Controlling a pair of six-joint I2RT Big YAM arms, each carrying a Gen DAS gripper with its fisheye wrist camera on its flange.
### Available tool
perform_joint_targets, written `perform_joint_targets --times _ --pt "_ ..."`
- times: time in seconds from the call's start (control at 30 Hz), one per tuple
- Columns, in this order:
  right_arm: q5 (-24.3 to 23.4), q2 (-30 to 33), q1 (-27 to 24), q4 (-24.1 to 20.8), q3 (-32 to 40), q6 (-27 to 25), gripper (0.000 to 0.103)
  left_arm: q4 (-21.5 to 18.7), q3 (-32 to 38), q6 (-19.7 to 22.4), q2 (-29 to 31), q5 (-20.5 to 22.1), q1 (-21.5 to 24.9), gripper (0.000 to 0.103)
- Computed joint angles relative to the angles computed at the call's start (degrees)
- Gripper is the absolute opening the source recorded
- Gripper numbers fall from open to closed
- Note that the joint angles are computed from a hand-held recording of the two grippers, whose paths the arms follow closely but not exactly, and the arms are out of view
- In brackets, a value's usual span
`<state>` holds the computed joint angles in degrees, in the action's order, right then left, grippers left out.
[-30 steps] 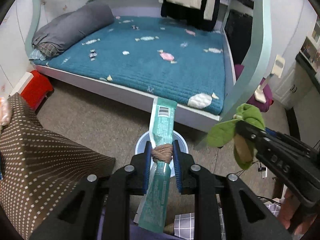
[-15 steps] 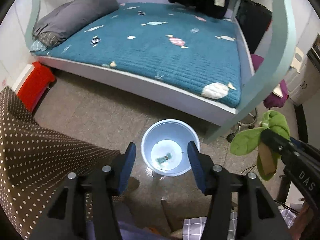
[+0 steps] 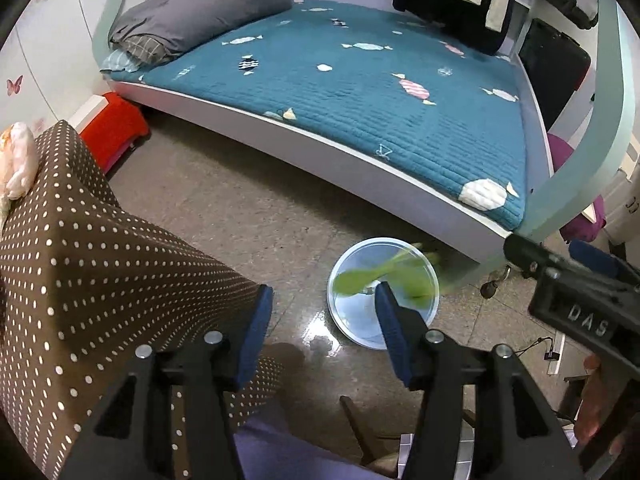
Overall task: Collect trash
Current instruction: 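Open the right tool to drop the green plush toy into the bucket, then move the right tool back toward the table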
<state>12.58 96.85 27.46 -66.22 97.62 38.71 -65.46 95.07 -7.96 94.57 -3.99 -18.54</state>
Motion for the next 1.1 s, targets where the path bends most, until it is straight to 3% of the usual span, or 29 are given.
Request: perform_joint_targets --times 0.83,1.1 --pt "0.1 -7.4 2.4 0.9 -5.8 2.4 0.094 -0.3 -3.1 -1.0 -5.1 -0.4 -1.0 0.053" --pt "2.6 -9.9 4.8 1.8 -5.2 1.8 0.094 0.6 -4.6 -1.1 -9.2 -1.5 -1.0 0.053"
